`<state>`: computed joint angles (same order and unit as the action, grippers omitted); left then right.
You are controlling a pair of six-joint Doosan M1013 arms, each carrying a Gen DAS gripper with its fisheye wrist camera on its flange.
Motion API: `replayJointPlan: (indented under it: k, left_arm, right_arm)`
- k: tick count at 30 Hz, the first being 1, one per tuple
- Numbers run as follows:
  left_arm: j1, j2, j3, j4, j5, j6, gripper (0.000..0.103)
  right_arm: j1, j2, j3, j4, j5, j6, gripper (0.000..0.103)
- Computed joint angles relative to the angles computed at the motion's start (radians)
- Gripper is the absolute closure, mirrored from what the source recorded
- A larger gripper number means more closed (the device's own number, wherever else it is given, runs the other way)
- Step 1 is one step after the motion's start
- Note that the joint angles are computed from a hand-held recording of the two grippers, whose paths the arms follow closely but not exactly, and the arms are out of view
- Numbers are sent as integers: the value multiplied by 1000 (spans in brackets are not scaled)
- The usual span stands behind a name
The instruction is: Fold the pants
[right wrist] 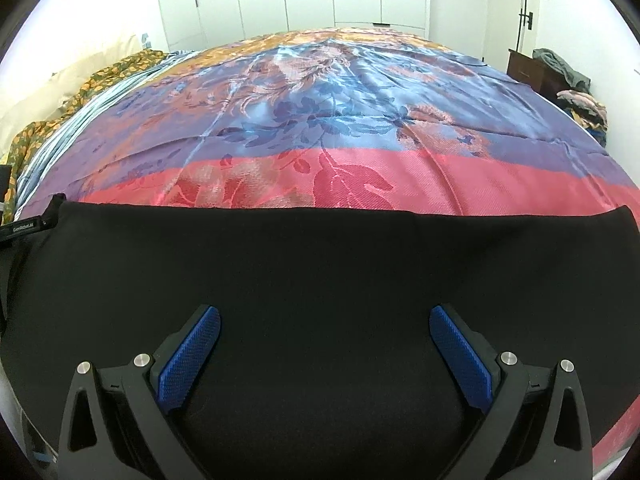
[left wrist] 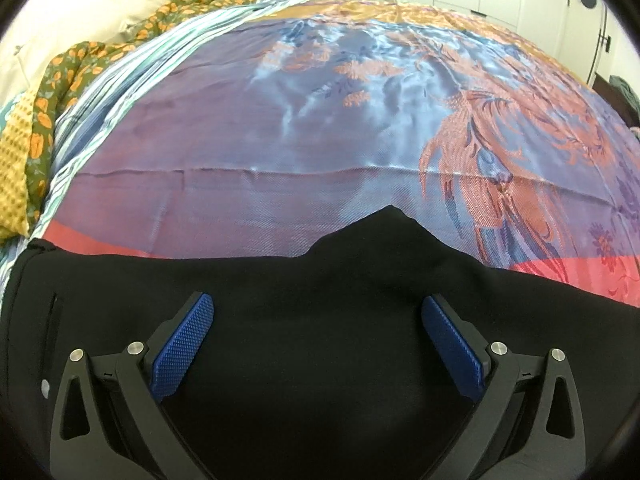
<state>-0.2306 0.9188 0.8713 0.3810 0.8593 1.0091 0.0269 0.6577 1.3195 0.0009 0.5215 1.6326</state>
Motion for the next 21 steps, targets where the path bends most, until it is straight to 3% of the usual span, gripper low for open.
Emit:
replayJointPlan:
  k: [18, 21]
  left_arm:
    - [0, 0, 1, 1, 0, -1, 0]
    - [0, 0, 1, 1, 1, -1, 0]
  right_arm:
    - [19, 32, -69, -131, 112, 177, 0]
    - [22, 27, -53, -160, 86, 219, 0]
